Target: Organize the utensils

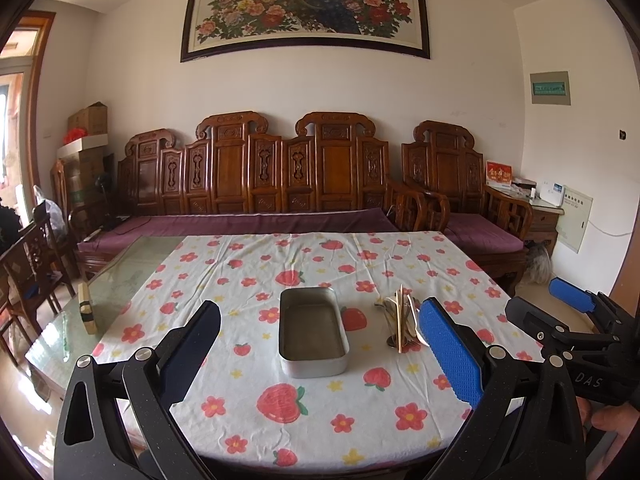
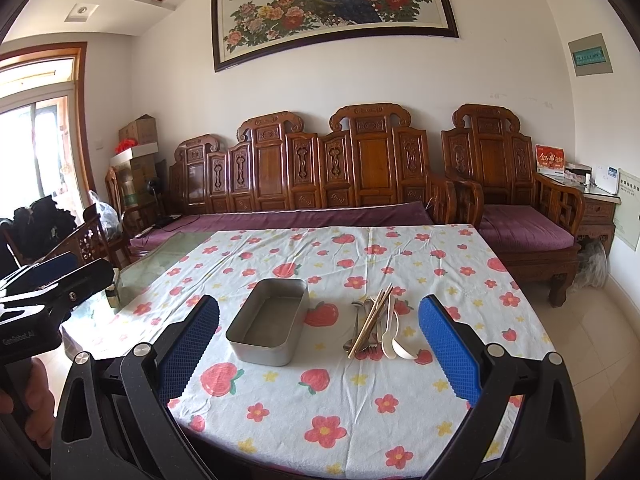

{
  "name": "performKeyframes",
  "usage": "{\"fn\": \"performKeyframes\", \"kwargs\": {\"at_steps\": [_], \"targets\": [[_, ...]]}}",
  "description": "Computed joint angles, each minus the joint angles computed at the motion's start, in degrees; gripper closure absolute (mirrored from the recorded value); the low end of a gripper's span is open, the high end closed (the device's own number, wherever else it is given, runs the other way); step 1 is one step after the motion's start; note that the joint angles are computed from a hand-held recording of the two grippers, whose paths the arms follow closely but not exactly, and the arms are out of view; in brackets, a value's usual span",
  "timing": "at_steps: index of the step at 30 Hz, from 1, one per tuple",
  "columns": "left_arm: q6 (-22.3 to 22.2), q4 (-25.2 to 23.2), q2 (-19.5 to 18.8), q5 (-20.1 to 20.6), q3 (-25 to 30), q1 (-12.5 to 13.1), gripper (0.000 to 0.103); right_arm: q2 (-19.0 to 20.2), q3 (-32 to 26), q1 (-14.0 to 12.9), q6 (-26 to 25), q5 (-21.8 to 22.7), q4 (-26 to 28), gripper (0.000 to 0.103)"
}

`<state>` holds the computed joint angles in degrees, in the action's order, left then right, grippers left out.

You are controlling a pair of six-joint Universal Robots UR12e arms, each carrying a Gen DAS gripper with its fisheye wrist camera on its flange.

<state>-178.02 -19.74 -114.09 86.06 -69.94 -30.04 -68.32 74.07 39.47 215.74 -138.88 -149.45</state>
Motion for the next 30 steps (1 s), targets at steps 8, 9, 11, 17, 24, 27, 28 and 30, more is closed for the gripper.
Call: {"fn": "performKeyframes", "kwargs": {"at_steps": [8, 9, 11, 17, 24, 27, 28, 30], "targets": [[-0.06, 0.10, 0.00, 0.07, -0.01, -0.03, 0.006, -0.01, 0.00, -0.02, 0.03, 0.02, -0.01, 0.003], [-0.05, 0.09, 0.03, 0.00, -0.06, -0.01, 0.006, -0.03, 0.09, -0.06, 0.00, 0.06, -0.10, 0.003], [0.04, 0.16, 0.05, -0.01, -0.17, 0.02, 0.006, -0.10, 0.27, -0.13, -0.06, 0.09, -0.28, 0.003], [0.17, -1.65, -0.49, 0.17, 1.29, -0.35, 0.006, -0.07, 0.16, -0.26, 0.83, 0.32, 0.80, 0.003], [0.08, -5.13, -2.10, -0.39, 2.90, -0.13, 0.006, -0.24, 1.72, -1.37, 1.17, 2.10, 0.36, 0.003], [0.06, -6.92, -2.93, -0.87, 3.65, -0.04, 0.006, -0.65, 2.96, -2.08, 0.88, 3.64, -0.83, 0.003], [-0.06, -7.45, -3.23, -0.99, 4.00, -0.04, 0.006, -0.77, 3.16, -2.30, 0.97, 4.26, -1.05, 0.003], [-0.04, -7.74, -3.61, -1.47, 3.86, 0.06, 0.006, -0.72, 3.40, -2.68, 1.12, 4.67, -0.54, 0.003]]}}
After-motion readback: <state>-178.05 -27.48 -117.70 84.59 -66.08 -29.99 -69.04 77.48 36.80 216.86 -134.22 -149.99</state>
